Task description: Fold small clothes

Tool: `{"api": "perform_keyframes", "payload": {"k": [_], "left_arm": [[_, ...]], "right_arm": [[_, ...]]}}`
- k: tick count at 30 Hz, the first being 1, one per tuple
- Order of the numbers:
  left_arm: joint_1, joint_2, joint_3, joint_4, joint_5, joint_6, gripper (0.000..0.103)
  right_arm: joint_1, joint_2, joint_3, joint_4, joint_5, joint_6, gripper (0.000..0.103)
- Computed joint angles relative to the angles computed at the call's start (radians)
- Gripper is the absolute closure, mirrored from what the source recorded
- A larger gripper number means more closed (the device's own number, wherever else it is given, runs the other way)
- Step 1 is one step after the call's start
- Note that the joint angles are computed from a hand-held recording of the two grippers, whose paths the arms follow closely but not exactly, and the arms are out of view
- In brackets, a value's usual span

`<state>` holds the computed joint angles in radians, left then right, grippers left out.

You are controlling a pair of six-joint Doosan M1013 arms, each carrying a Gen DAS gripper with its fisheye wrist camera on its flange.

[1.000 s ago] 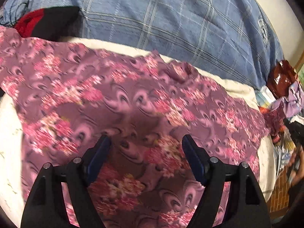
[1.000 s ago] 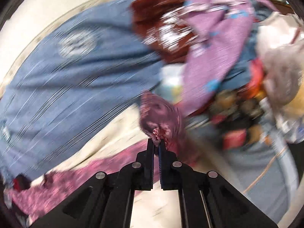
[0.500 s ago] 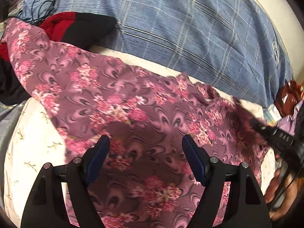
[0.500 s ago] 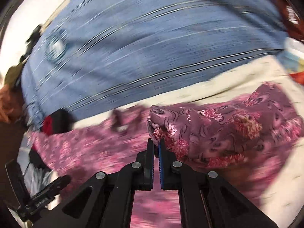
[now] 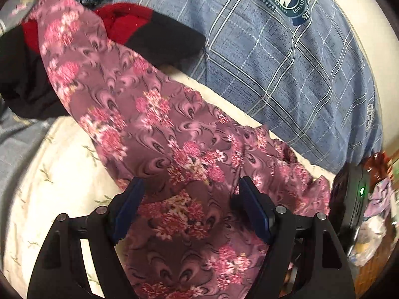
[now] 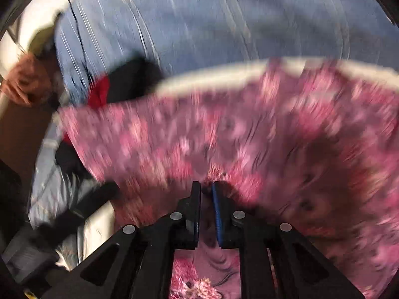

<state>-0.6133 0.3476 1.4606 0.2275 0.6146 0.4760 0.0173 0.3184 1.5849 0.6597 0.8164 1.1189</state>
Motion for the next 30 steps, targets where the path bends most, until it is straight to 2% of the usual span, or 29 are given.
{"api": "perform_keyframes", "payload": {"k": [1,4,6,9,11,13,14,15,17,18,19,20,21,22,24,27,30], "left_arm": [[0.001,0.003,-0.003,-0.019,-0.003,0.015,0.025],[-0.005,0.020,-0.025,-0.075,0.005,0.092,0.025],[-0.012,0.035,-0.043,-0.149,0.002,0.187,0.025],[-0.011,0.068,-0.075,-0.363,-0.010,0.393,0.023],[-0.009,0.096,-0.105,-0.482,0.008,0.479,0.023],[-0.011,0.128,-0.144,-0.539,0.032,0.505,0.021],[-0.017,0.139,-0.162,-0.505,0.034,0.464,0.017],[-0.021,0.149,-0.179,-0.488,0.028,0.431,0.016],[-0.014,0.171,-0.206,-0.594,0.022,0.473,0.017],[-0.013,0.183,-0.221,-0.611,0.021,0.458,0.033],[-0.016,0.190,-0.235,-0.576,0.026,0.415,0.050],[-0.017,0.197,-0.250,-0.552,0.039,0.393,0.092],[-0.014,0.199,-0.256,-0.570,0.046,0.400,0.094],[-0.015,0.188,-0.245,-0.548,0.021,0.362,0.094],[-0.026,0.153,-0.215,-0.411,-0.026,0.246,0.094],[-0.037,0.122,-0.204,-0.253,-0.027,0.130,0.094],[-0.037,0.113,-0.208,-0.199,-0.007,0.102,0.094]], "right_arm": [[-0.005,-0.008,0.010,0.013,0.003,-0.014,0.093],[-0.047,-0.047,0.047,0.095,0.025,-0.089,0.080],[-0.113,-0.094,0.103,0.192,0.024,-0.152,0.070],[-0.207,-0.138,0.163,0.234,0.018,-0.163,0.067],[-0.266,-0.158,0.200,0.249,0.000,-0.146,0.067],[-0.309,-0.164,0.221,0.260,-0.001,-0.109,0.067],[-0.335,-0.166,0.232,0.275,0.006,-0.098,0.067],[-0.359,-0.166,0.240,0.294,0.017,-0.099,0.066],[-0.398,-0.163,0.259,0.353,0.042,-0.115,0.067],[-0.411,-0.162,0.267,0.381,0.052,-0.126,0.067],[-0.423,-0.162,0.274,0.411,0.057,-0.141,0.067],[-0.434,-0.160,0.280,0.446,0.058,-0.156,0.067],[-0.442,-0.160,0.280,0.462,0.061,-0.158,0.066],[-0.452,-0.155,0.283,0.498,0.067,-0.164,0.066],[-0.468,-0.138,0.287,0.582,0.085,-0.170,0.062],[-0.474,-0.112,0.283,0.675,0.105,-0.156,0.060],[-0.472,-0.084,0.284,0.803,0.088,-0.103,0.061]]}}
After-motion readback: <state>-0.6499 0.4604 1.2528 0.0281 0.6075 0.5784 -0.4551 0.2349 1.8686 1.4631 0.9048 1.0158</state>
